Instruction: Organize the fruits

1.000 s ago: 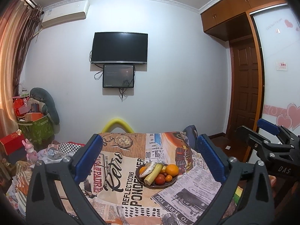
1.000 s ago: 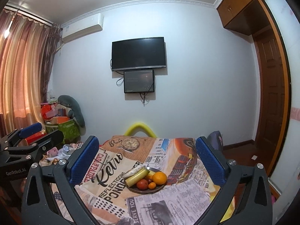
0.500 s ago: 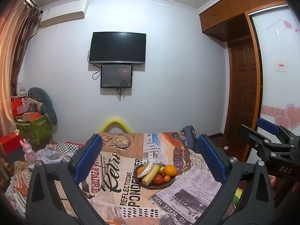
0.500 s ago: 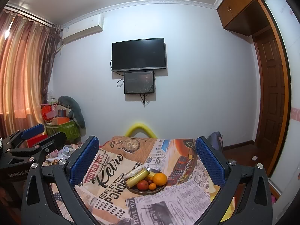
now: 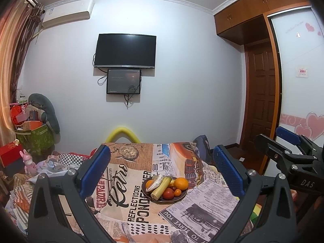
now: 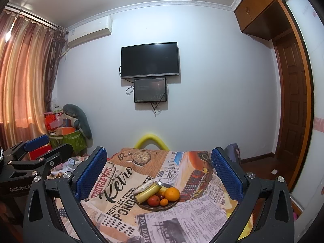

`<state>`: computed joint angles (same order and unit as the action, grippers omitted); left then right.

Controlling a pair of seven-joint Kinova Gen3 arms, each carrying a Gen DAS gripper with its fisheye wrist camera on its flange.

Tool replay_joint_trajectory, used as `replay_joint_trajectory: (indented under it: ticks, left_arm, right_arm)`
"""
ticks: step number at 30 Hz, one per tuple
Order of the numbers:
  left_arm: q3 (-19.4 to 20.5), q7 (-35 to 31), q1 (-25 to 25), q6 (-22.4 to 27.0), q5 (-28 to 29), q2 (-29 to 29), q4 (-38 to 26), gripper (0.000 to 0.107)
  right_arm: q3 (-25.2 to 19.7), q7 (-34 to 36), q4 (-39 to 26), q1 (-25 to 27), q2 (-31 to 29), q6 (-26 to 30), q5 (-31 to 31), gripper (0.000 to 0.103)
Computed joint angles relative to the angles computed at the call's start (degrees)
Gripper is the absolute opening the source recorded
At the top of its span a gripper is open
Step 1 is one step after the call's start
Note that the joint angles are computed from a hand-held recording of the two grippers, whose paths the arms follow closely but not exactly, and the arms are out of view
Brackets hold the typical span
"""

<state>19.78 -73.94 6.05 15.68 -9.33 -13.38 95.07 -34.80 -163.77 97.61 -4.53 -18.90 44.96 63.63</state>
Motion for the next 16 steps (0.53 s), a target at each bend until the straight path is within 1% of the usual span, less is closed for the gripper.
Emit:
replay_joint_trajectory:
  ticks: [7,16]
  left_arm:
    - [0.2,0.1,0.1,0.2,-0.2,0.0,-0.1,0.103]
    - [-0.9,-0.6,1.5,1.1,0.6,0.3,-0.5,0.103]
  right_arm:
    - [0.3,1.0,-0.5,-0.4,0.1,0.5,-0.6,0.103]
    - [0.3,1.6,-0.9,-0.5,0.2,0.9,-1.1,0.103]
